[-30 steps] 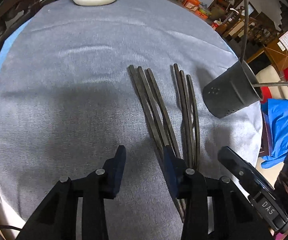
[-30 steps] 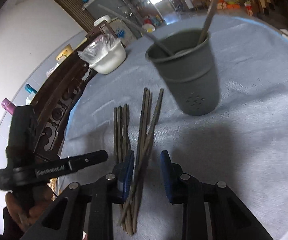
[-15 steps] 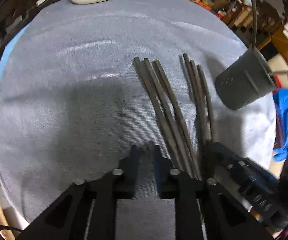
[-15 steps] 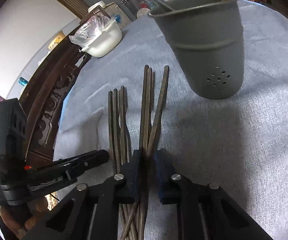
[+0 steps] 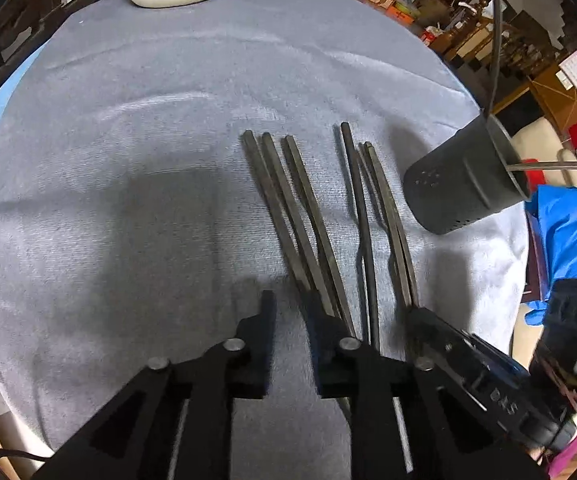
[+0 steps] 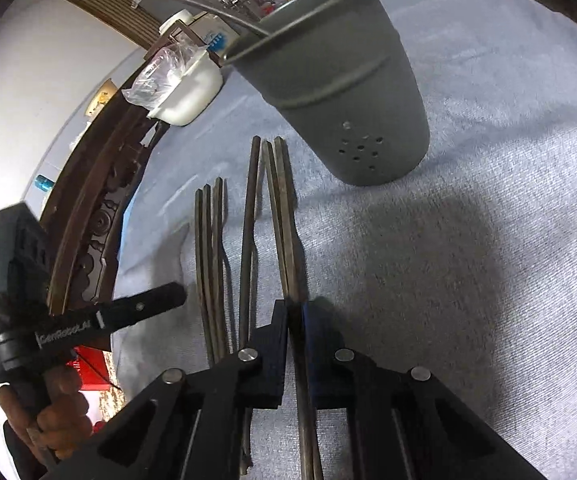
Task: Organize utensils
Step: 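Close the right tool on one chopstick while the left tool grasps another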
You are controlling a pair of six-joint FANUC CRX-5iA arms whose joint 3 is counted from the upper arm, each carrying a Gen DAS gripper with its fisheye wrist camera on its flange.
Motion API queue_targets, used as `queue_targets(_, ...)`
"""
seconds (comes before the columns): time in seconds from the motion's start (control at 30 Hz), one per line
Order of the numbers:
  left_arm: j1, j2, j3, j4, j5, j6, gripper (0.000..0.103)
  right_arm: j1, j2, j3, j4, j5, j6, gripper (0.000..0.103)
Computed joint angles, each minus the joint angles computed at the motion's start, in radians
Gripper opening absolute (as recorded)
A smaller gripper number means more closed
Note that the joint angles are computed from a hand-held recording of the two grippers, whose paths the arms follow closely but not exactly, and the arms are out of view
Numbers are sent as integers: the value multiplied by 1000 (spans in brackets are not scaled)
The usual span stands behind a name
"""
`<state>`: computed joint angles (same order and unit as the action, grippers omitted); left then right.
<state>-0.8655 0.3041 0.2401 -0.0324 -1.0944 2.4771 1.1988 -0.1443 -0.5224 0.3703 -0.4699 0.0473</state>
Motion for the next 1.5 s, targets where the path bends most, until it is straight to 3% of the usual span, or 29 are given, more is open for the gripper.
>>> queue_targets(0.1, -2, 12, 8, -12, 8, 30, 27, -2, -11, -20, 2, 28, -12, 9)
queue_targets(0.27, -18, 24, 33, -52, -19, 47, 25, -13, -40, -64, 2, 84, -38, 9)
queue_targets(0.37, -15, 27, 33, -46, -24, 9, 24, -24, -48, -69, -46, 113, -22, 10)
queue_targets(0.43, -18, 46, 59, -65, -58, -20, 17, -26, -55, -75, -67, 127, -27, 10)
queue_targets(0.63, -23, 65, 83, -57, -76, -118, 18, -35, -83, -120, -61, 182, -106, 12)
queue_targets(0.8, -4, 48, 52, 2, -51, -228, 18, -18, -76, -85, -46, 94, -109, 9)
queue_targets(1.03, 23, 15, -5, 74, -39, -433, 18, 19, -92, -73, -13, -18, -261, 9)
queue_targets(1.17, 56, -22, -71, 140, -14, -543, 19, 41, -77, -15, -117, -84, -163, 10)
queue_targets(1.23, 76, -30, -96, 187, -1, -581, 19, 49, -68, 1, -108, -119, -155, 11)
queue_targets(1.33, 96, -37, -104, 188, -8, -604, 22, 45, -50, 32, -95, -180, -110, 13)
queue_targets(1.5, 131, -66, -137, 186, 10, -556, 26, 20, -35, 32, -30, -178, -78, 17)
